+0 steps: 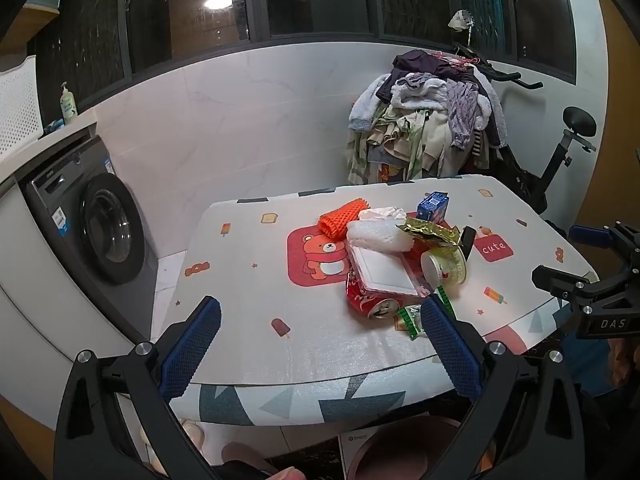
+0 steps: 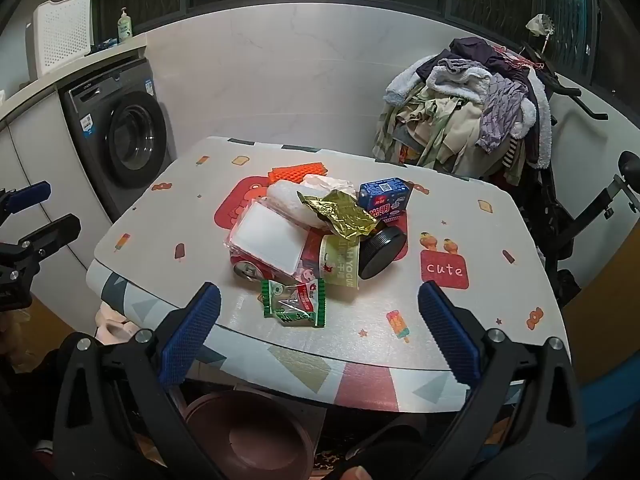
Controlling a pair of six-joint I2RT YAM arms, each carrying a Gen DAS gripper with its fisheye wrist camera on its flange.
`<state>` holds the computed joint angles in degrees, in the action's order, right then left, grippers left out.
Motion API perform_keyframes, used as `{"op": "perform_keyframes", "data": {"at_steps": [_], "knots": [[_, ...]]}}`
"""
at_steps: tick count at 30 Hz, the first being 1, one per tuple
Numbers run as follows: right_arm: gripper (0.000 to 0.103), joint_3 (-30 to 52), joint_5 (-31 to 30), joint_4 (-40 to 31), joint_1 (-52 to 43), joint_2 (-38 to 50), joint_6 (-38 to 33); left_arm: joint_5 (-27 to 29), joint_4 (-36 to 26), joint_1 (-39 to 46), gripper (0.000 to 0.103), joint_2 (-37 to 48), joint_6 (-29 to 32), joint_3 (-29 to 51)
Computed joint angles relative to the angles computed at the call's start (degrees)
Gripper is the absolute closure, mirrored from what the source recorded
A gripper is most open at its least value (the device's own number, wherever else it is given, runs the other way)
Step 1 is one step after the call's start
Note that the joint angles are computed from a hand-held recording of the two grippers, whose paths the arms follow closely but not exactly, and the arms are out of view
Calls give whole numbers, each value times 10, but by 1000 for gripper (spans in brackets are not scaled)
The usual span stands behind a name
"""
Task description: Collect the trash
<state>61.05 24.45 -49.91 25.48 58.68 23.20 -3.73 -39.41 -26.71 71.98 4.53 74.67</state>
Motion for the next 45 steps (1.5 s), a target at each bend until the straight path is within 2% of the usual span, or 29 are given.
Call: {"op": "perform_keyframes", "data": {"at_steps": [16, 20, 45], "knots": [[6, 3, 15, 0, 18, 10, 15, 2, 0, 0, 5, 0, 0, 0], [6, 2, -7, -5, -15, -8, -11, 2, -1, 1, 5, 0, -1, 1], [6, 0, 6, -4, 2, 0, 1, 2, -2, 1, 5, 1, -1, 1]]}}
